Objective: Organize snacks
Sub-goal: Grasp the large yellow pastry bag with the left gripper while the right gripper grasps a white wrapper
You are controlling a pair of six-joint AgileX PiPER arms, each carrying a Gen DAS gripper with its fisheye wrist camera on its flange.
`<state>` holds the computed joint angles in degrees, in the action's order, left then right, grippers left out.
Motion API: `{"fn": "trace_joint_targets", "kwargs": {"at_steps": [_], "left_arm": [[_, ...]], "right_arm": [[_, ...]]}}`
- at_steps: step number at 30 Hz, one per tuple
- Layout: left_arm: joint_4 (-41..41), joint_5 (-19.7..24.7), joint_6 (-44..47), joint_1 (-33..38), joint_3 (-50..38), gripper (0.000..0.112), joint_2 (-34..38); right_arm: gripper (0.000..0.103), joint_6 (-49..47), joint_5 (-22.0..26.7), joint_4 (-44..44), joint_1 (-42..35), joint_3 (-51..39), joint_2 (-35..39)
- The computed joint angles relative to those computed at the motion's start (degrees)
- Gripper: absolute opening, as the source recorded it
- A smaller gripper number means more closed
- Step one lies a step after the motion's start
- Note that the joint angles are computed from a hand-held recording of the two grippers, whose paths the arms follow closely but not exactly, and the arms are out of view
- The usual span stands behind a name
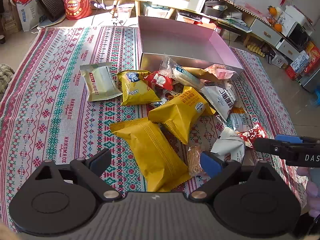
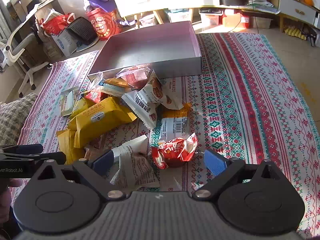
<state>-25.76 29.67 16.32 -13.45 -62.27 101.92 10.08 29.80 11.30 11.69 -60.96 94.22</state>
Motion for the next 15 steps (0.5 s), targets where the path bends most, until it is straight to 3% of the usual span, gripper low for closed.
{"fn": "trace_joint_targets", "kwargs": {"at_steps": [4, 15], "left_arm": [[-2.2, 3.1, -0.6, 1.7, -1.9, 0.086, 2.6], [-11.4, 1.2, 4.5, 3.0, 0.1, 0.07, 3.9]], "right_arm": [[0.09, -5.6, 1.3, 7.1, -0.4, -0.4, 1.0], [0.068, -14.4, 2.5, 17.3, -1.2, 0.2, 2.2]]}}
